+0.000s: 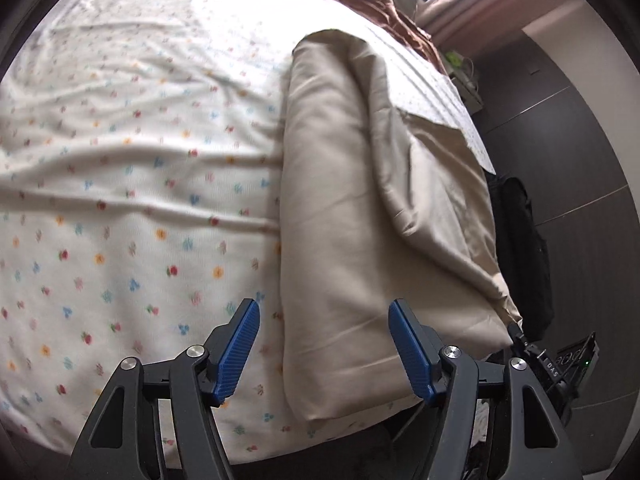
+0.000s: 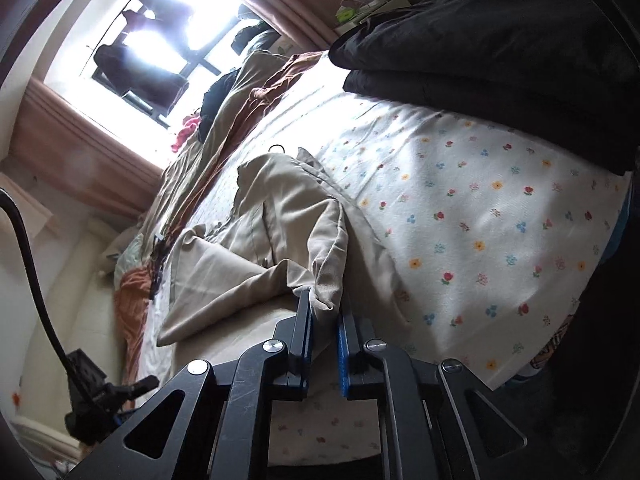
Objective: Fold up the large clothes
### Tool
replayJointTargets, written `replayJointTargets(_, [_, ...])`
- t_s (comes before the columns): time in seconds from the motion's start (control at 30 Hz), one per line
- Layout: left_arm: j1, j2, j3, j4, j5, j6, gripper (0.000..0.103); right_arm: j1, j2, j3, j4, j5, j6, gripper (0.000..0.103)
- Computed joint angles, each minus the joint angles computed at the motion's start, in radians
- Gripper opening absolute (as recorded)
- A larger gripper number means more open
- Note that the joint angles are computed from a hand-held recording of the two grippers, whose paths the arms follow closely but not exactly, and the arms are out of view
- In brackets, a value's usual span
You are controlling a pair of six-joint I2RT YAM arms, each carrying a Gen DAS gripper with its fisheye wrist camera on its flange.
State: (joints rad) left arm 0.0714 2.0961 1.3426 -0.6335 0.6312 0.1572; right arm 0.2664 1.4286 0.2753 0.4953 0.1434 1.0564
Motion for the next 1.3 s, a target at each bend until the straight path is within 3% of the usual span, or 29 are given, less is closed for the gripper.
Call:
replayJointTargets(0.07, [0.010, 0.025, -0.004, -0.023, 0.007, 0.032, 0.053, -0.003, 0.047, -0.031, 0.063, -0.006, 0.030, 0.010])
replayJointTargets(0.17, [0.004, 0.033, -0.040, 0.006, 0.026, 0.050, 0.048, 0.003, 0.090, -0.049, 0.097, -0.007, 0.049, 0.010])
replayJointTargets(0.2, [0.002, 0.024, -0.058, 0.028, 0.020, 0.049, 0.047, 0.004, 0.073, -0.043, 0.061, -0.007, 0.047, 0.010])
replayJointTargets(0.27, [0.000, 0.018, -0.068, 0.035, 0.013, 0.047, 0.046, 0.026, -0.006, 0.008, -0.134, 0.027, 0.044, 0.016])
replayJointTargets(0.33, [0.000, 0.019, -0.056, 0.019, 0.008, 0.057, 0.046, 0.065, -0.091, 0.092, -0.380, 0.124, 0.029, 0.032])
replayJointTargets(0.37, [0.004, 0.020, -0.051, 0.008, 0.009, 0.062, 0.046, 0.083, -0.120, 0.118, -0.448, 0.167, 0.015, 0.033])
replayJointTargets(0.43, [0.013, 0.028, -0.036, -0.015, 0.019, 0.065, 0.046, 0.105, -0.179, 0.157, -0.530, 0.219, -0.029, 0.040])
replayJointTargets(0.53, [0.022, 0.037, -0.029, -0.021, 0.040, 0.057, 0.046, 0.110, -0.191, 0.217, -0.552, 0.215, -0.116, 0.050])
replayJointTargets(0.87, [0.122, 0.047, 0.024, -0.080, 0.083, 0.090, 0.046, 0.209, 0.176, 0.589, -0.558, 0.112, -0.344, 0.054])
replayJointTargets(0.93, [0.152, 0.054, 0.045, -0.096, 0.087, 0.093, 0.046, 0.235, 0.263, 0.684, -0.585, 0.105, -0.383, 0.068])
replayJointTargets(1.0, [0.184, 0.063, 0.067, -0.109, 0.090, 0.095, 0.046, 0.257, 0.347, 0.779, -0.625, 0.104, -0.421, 0.073])
replayJointTargets(1.3, [0.300, 0.105, 0.150, -0.148, 0.090, 0.080, 0.046, 0.301, 0.680, 1.174, -0.817, 0.073, -0.545, 0.073])
